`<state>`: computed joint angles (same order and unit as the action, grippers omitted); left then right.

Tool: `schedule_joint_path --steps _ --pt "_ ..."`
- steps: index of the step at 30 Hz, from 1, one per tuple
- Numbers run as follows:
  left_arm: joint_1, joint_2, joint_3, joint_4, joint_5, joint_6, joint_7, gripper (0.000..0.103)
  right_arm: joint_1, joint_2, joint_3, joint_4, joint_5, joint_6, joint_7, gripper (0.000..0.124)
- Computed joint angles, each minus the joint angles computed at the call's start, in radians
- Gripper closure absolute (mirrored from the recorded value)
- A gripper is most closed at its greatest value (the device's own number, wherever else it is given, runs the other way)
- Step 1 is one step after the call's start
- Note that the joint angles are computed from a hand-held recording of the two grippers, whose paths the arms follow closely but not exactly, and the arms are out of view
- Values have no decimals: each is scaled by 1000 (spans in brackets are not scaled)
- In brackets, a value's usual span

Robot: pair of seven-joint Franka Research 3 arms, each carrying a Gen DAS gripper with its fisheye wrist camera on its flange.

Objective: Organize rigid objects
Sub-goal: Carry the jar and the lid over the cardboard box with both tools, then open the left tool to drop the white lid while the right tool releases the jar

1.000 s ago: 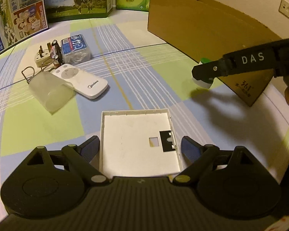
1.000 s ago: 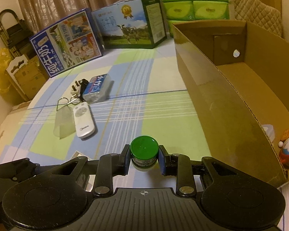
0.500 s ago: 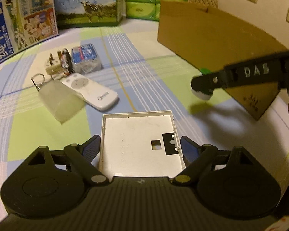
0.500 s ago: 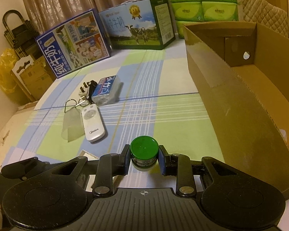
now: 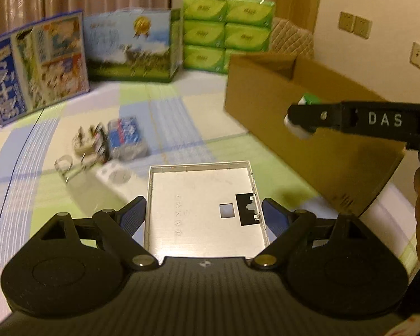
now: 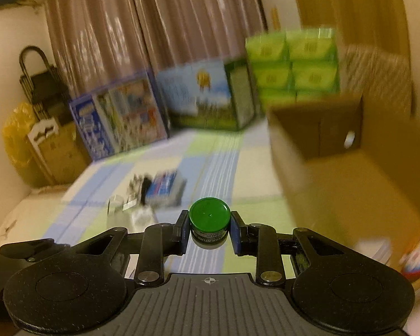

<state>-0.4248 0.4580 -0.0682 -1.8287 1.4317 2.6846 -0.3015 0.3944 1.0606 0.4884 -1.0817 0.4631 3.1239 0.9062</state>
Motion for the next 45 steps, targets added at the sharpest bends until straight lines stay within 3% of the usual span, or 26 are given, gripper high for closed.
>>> schedule_joint_path --steps 3,5,12,16,20,25,28,37,45 --pt "-8 22 5 64 36 17 4 17 -30 -16 36 -47 -24 149 -32 98" --pt "-14 47 8 122 51 33 19 17 -23 -23 -1 -50 -33 214 1 98" --pt "-42 182 43 358 24 120 120 17 77 -54 -315 -32 52 214 205 98" --pt "-43 307 40 538 -85 164 300 17 120 -73 -461 -73 123 185 347 98" --pt "-36 425 23 701 -204 186 483 17 87 -74 -475 -74 138 101 467 98" --pt "-42 515 23 816 -319 206 630 17 56 -74 -455 -79 71 109 502 98" --pt "-37 534 28 824 -369 261 678 16 50 -72 -453 -79 35 112 535 98" --pt "-163 468 269 717 -375 320 512 14 57 -46 -465 -40 -75 92 642 98" --pt "-222 408 365 622 -319 310 373 14 42 -33 -435 -21 -138 88 662 98"
